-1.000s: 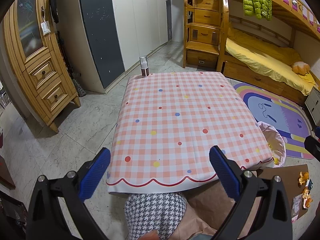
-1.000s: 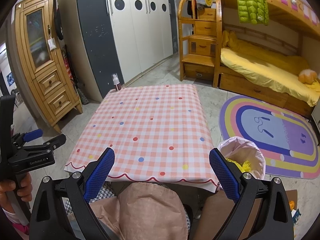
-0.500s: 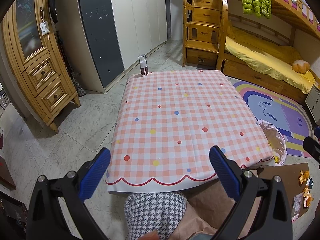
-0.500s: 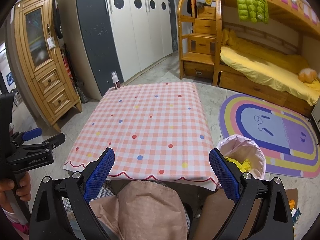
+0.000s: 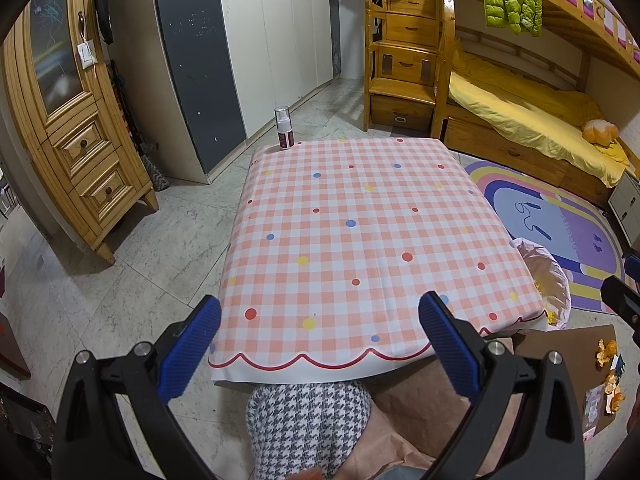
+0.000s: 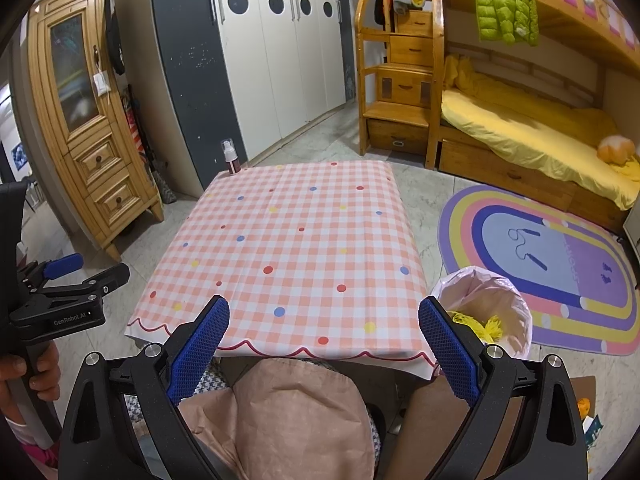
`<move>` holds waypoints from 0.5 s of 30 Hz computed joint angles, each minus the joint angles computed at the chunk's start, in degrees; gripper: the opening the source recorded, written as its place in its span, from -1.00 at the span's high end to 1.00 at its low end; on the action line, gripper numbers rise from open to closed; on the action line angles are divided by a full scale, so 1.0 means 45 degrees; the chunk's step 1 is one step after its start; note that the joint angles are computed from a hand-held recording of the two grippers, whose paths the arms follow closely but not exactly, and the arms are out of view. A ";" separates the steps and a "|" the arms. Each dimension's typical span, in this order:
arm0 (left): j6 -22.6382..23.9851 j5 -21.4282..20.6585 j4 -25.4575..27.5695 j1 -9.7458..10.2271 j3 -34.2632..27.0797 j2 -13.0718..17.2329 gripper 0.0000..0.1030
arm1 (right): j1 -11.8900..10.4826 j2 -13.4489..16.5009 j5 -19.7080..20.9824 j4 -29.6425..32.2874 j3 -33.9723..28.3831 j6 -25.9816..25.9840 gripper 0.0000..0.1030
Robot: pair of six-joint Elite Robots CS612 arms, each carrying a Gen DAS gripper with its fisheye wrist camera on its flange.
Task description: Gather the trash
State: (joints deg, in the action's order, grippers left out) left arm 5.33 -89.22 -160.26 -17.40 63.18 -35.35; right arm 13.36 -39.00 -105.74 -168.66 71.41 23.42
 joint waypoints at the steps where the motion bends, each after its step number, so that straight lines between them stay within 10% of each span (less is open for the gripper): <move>1: -0.0003 0.0004 0.0029 -0.0002 -0.0037 0.0013 -0.87 | 0.0001 -0.0011 -0.0011 -0.0013 0.0023 0.0002 -0.83; 15: 0.0358 -0.0076 -0.0057 -0.0054 -0.0180 0.0150 -0.87 | -0.0156 -0.0064 0.0035 -0.0591 0.0444 0.0409 -0.83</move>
